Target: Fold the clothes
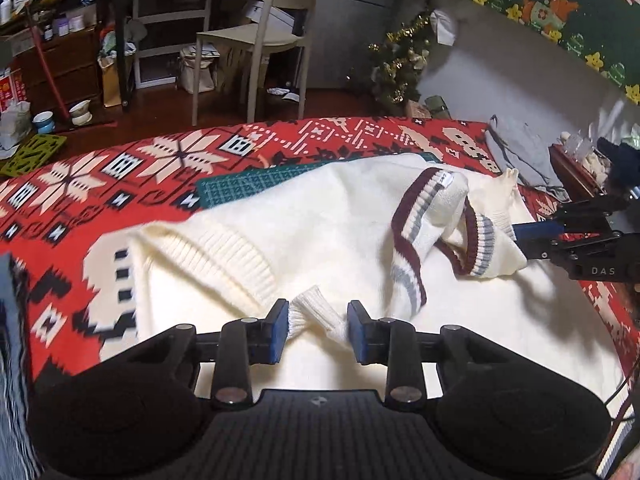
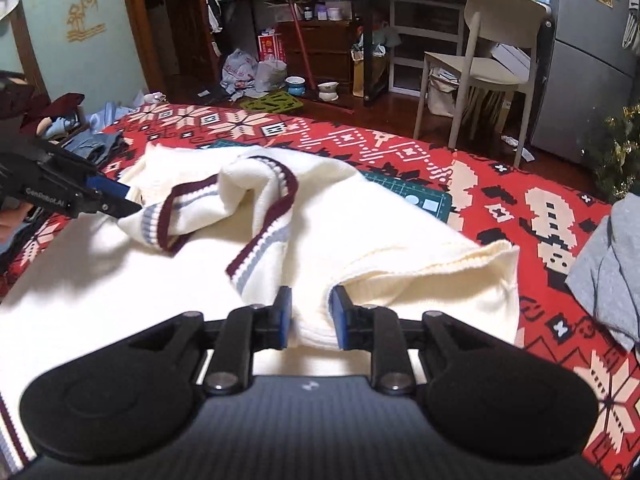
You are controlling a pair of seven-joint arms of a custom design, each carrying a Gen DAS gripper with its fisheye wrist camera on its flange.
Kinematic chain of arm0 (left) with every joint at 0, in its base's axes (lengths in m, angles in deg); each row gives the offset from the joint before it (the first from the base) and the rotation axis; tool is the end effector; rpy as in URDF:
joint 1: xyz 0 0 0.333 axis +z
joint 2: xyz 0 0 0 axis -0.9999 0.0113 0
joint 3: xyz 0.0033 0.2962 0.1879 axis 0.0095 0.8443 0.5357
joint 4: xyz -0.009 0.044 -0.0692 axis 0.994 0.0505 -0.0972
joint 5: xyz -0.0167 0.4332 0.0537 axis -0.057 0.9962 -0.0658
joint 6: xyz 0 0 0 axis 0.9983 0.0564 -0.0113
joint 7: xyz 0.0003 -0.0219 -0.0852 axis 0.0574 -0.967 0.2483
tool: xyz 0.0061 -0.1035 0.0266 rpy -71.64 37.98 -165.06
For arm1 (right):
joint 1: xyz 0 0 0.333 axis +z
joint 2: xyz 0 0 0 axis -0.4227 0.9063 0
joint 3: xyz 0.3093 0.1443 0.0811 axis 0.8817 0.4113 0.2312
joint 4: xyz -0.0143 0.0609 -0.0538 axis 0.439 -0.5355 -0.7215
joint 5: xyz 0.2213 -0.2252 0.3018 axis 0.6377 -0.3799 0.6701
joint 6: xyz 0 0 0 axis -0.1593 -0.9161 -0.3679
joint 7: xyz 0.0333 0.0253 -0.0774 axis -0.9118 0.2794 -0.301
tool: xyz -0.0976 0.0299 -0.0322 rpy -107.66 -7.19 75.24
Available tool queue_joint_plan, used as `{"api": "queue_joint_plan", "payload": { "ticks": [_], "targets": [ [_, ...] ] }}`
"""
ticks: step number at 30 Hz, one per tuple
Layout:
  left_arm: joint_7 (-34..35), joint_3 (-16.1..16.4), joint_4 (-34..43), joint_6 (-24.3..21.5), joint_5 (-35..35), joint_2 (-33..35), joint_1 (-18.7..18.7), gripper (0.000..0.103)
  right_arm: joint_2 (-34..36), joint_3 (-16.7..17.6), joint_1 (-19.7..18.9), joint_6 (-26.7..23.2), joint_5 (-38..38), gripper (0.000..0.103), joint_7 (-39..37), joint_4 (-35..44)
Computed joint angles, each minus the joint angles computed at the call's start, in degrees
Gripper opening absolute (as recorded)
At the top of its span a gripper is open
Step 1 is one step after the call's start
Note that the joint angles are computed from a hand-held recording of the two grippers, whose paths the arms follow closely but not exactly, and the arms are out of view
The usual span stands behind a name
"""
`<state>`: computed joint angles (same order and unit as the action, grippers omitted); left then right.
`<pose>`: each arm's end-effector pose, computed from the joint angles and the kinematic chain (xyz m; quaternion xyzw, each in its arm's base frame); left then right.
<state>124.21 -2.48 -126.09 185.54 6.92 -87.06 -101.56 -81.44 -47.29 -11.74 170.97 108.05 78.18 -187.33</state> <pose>0.4020 -0.0603 0.4256 -0.6937 0.6252 -0.3052 0.1864 0.5447 0.1275 0.4201 -0.8802 0.2827 -0.0730 0.3743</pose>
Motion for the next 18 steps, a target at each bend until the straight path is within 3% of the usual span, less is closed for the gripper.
{"api": "queue_joint_plan", "payload": {
  "ticks": [6, 9, 13, 16, 18],
  "targets": [
    [0.6, -1.2, -2.2, 0.8, 1.8, -3.2, 1.3, 0.031, -2.8, -0.5, 0.2, -0.3, -1.3, 0.025, -3.9, -1.5],
    [4.7, -0.4, -2.1, 2.1, 4.9, -4.7, 0.8, 0.031, -3.9, -1.3, 0.3, -2.0, -0.9, 0.025, -5.8, -1.0],
    [14.3, 5.2, 0.8, 0.7, 6.6, -3.1, -5.2, 0.031, -3.1, -1.3, 0.2, -4.3, -3.2, 0.025, -4.8, 1.1],
    [23.6, 11.3, 4.3, -4.3, 4.4, -1.2, -12.2, 0.031, -0.3, -0.7, -0.1, -7.2, -7.3, 0.025, -0.6, 3.6],
    [27.4, 12.1, 6.3, -8.0, 3.4, 0.5, -13.3, 0.031, 0.7, -0.2, -0.1, -7.7, -8.9, 0.025, 0.6, 4.2]
  ]
}}
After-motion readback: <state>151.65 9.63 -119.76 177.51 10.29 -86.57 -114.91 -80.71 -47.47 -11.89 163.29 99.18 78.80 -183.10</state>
